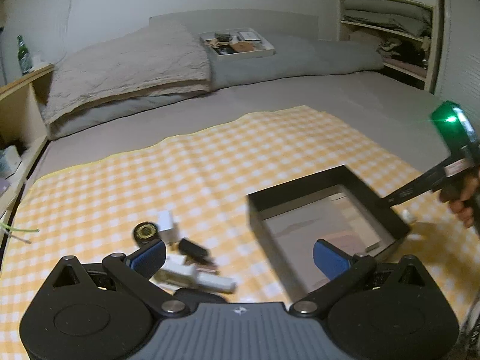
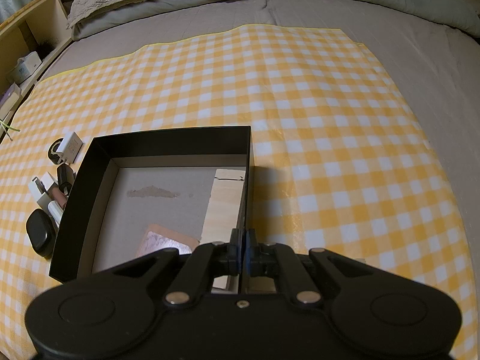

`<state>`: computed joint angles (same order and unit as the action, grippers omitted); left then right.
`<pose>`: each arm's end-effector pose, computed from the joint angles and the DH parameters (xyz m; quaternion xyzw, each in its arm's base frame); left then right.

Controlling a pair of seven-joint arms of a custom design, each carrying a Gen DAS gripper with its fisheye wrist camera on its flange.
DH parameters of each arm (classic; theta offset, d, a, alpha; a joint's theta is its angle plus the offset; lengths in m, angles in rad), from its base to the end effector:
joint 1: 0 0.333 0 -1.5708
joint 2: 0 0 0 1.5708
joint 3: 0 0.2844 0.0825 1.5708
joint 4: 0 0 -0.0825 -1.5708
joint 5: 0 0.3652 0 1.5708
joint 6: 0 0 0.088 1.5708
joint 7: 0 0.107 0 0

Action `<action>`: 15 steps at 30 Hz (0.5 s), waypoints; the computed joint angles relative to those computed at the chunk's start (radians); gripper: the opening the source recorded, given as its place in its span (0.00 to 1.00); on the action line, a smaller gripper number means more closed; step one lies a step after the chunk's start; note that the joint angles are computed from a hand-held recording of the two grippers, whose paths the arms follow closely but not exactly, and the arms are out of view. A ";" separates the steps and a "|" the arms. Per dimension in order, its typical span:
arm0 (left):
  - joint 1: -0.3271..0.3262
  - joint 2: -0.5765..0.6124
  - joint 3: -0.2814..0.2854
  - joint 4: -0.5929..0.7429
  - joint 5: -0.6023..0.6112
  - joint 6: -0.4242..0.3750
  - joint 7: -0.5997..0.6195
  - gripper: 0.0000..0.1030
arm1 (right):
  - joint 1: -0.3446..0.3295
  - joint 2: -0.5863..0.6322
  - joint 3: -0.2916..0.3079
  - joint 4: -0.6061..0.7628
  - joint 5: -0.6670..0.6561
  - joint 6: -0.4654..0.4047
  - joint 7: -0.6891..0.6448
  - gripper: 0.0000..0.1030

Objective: Organize rigid objects
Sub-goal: 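Move the left gripper to the black earbud case and grasp it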

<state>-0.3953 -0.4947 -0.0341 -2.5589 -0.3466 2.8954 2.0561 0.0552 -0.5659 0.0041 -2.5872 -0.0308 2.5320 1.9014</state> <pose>0.4034 -0.1638 0.5121 -0.4180 0.8103 -0.3451 0.2226 0.4102 0.0248 0.4822 -0.5932 0.7643 -0.1513 0.2026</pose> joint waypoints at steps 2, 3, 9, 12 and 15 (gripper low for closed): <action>0.004 0.018 0.023 -0.008 0.002 0.020 0.029 1.00 | -0.001 0.000 0.000 0.000 0.001 0.000 0.001 0.03; -0.014 0.029 0.052 -0.009 -0.008 0.024 0.069 1.00 | 0.000 -0.001 0.001 0.000 0.001 -0.001 0.001 0.03; -0.042 0.119 0.156 0.028 -0.065 -0.100 0.335 1.00 | -0.004 0.000 0.005 0.002 -0.009 -0.003 0.000 0.03; 0.020 0.158 0.105 0.019 -0.035 -0.083 0.372 1.00 | -0.004 -0.001 0.004 0.002 -0.010 -0.004 -0.001 0.03; 0.042 0.196 0.082 0.036 -0.082 -0.084 0.407 1.00 | -0.004 0.000 0.005 0.003 -0.012 -0.004 0.000 0.03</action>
